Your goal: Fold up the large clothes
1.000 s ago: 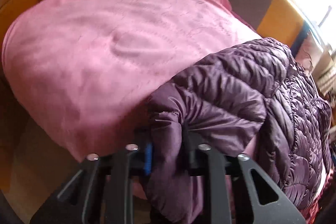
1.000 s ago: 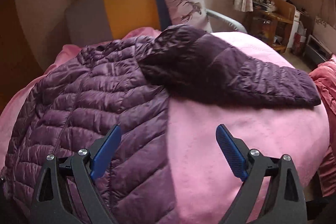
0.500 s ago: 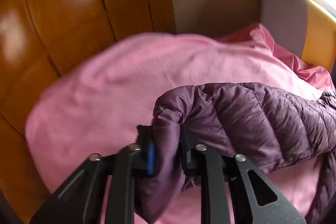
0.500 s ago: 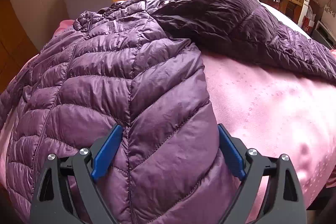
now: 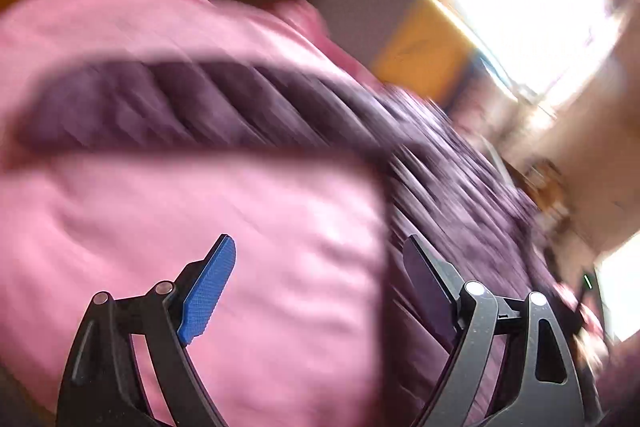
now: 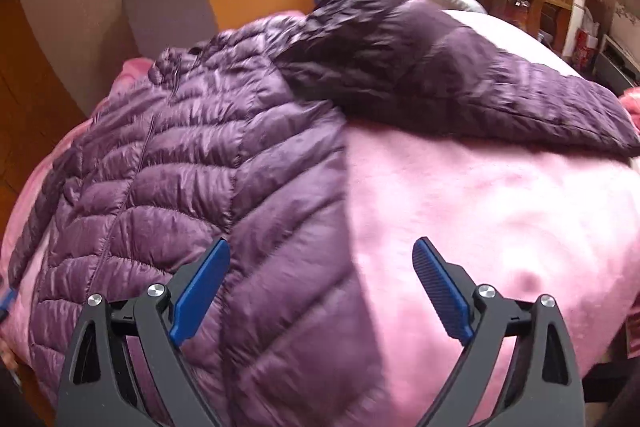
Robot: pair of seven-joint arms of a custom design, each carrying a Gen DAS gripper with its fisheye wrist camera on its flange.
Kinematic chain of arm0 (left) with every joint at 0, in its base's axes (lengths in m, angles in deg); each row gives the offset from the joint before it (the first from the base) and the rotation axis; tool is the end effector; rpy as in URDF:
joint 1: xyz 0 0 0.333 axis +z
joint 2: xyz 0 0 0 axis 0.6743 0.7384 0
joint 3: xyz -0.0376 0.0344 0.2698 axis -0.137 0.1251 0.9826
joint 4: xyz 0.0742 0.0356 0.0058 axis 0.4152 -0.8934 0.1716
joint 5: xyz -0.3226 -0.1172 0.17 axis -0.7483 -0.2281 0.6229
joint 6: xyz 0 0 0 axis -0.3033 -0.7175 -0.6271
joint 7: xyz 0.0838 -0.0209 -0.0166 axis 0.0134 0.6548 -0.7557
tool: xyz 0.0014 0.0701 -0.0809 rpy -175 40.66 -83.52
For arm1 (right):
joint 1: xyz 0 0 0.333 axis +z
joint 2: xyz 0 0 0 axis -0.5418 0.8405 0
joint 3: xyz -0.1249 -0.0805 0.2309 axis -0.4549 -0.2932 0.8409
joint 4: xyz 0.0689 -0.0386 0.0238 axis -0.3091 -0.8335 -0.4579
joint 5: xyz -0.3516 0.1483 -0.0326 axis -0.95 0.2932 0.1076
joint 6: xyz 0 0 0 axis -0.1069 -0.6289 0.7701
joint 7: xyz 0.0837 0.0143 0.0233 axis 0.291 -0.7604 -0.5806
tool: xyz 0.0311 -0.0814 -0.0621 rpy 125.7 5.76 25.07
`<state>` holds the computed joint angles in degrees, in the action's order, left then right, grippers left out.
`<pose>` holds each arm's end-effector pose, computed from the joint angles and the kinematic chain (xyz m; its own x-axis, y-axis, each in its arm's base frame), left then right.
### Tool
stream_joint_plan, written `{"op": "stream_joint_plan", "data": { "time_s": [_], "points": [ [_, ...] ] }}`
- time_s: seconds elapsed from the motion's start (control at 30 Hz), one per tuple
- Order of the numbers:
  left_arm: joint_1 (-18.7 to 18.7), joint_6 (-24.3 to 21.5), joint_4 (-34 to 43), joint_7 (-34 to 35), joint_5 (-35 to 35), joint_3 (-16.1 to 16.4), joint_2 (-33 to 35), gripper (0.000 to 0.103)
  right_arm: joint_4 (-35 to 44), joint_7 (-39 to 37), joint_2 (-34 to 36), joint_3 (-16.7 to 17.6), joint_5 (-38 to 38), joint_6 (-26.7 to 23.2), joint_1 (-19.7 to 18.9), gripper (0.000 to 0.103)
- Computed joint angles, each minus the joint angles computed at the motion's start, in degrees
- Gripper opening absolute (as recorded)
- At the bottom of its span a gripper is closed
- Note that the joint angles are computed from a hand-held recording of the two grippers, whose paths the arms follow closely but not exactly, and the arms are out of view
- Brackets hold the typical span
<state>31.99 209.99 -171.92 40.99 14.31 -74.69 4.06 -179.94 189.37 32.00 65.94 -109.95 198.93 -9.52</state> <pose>0.5314 -0.1321 0.4695 -0.0851 -0.8407 0.5347 -0.7958 -0.2656 -0.5442 0.4931 0.3057 0.4710 -0.2877 -0.9347 -0.2086 -0.7472 0.3553 -0.5616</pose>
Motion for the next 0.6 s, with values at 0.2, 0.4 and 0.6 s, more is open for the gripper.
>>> {"op": "stream_joint_plan", "data": {
  "time_s": [0.2, 0.4, 0.6],
  "points": [
    [-2.6, -9.3, 2.8, 12.6, -16.4, -2.0, 3.8, 0.084, -16.1, -3.1, -11.7, -0.4, 12.7, 9.2, -0.9, 0.082],
    [-3.3, -8.6, 2.9, 12.3, -13.2, -4.9, 4.7, 0.022, -16.2, -6.2, -9.8, 2.8, 14.7, 13.4, -2.3, 0.047],
    [-4.4, -4.2, -2.6, 12.7, -14.5, -4.6, -0.8, 0.007, -3.7, -18.1, 1.9, 1.6, 19.9, 12.6, 0.2, 0.011]
  ]
}}
